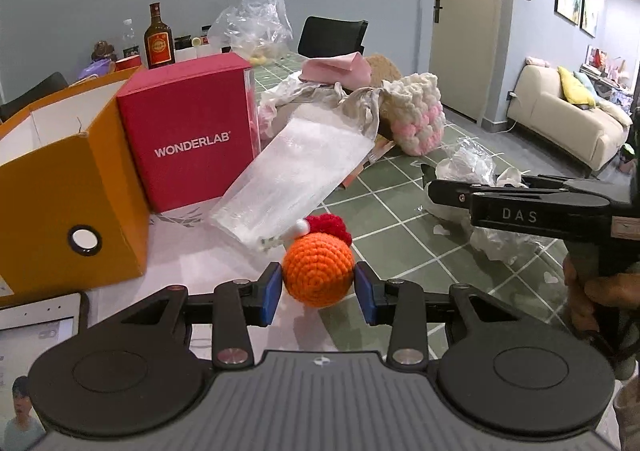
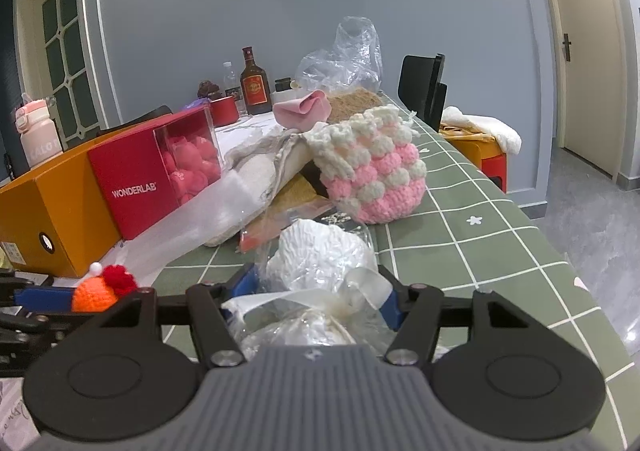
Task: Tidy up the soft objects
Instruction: 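Lift and carry the ball and bag over the open orange box with both tools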
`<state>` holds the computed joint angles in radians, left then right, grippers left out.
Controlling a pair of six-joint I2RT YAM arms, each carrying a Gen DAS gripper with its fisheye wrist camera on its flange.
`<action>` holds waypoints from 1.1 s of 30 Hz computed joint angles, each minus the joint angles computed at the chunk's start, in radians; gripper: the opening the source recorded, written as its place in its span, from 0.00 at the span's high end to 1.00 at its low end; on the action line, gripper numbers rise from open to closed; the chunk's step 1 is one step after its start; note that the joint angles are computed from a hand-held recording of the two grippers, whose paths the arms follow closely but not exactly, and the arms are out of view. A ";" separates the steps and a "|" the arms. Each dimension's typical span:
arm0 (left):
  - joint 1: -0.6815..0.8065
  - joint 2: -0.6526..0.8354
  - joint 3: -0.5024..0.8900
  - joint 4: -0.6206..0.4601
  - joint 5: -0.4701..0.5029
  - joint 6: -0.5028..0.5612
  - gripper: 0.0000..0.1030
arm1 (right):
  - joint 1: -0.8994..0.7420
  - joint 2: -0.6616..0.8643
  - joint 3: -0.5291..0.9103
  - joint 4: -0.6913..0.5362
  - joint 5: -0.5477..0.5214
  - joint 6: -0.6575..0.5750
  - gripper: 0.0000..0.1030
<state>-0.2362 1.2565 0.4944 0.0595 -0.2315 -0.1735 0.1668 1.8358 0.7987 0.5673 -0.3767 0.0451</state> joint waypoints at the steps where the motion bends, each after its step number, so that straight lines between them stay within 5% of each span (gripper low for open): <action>1: 0.005 -0.009 -0.002 -0.009 0.009 -0.002 0.57 | 0.000 -0.001 0.000 -0.001 0.000 -0.001 0.40; 4: 0.027 -0.028 -0.021 -0.009 0.060 -0.006 0.57 | 0.001 -0.001 0.001 -0.004 0.001 -0.004 0.39; 9: -0.012 -0.077 -0.040 -0.020 0.012 -0.010 0.57 | 0.002 0.000 0.003 -0.007 0.002 -0.007 0.39; 19: 0.020 -0.393 -0.113 0.011 0.075 -0.116 0.57 | 0.010 0.001 0.026 -0.057 0.030 0.001 0.39; 27: 0.474 -0.698 -0.020 -0.314 0.352 -0.087 0.57 | 0.017 -0.028 -0.034 0.019 0.065 0.041 0.41; 33: 0.929 -0.786 0.054 -0.472 0.604 0.047 0.57 | -0.043 -0.029 -0.013 -0.010 -0.124 0.232 0.42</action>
<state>0.6928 0.4708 0.5481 -0.4122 0.3724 -0.1268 0.1236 1.8064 0.7856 0.5577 -0.5009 0.2774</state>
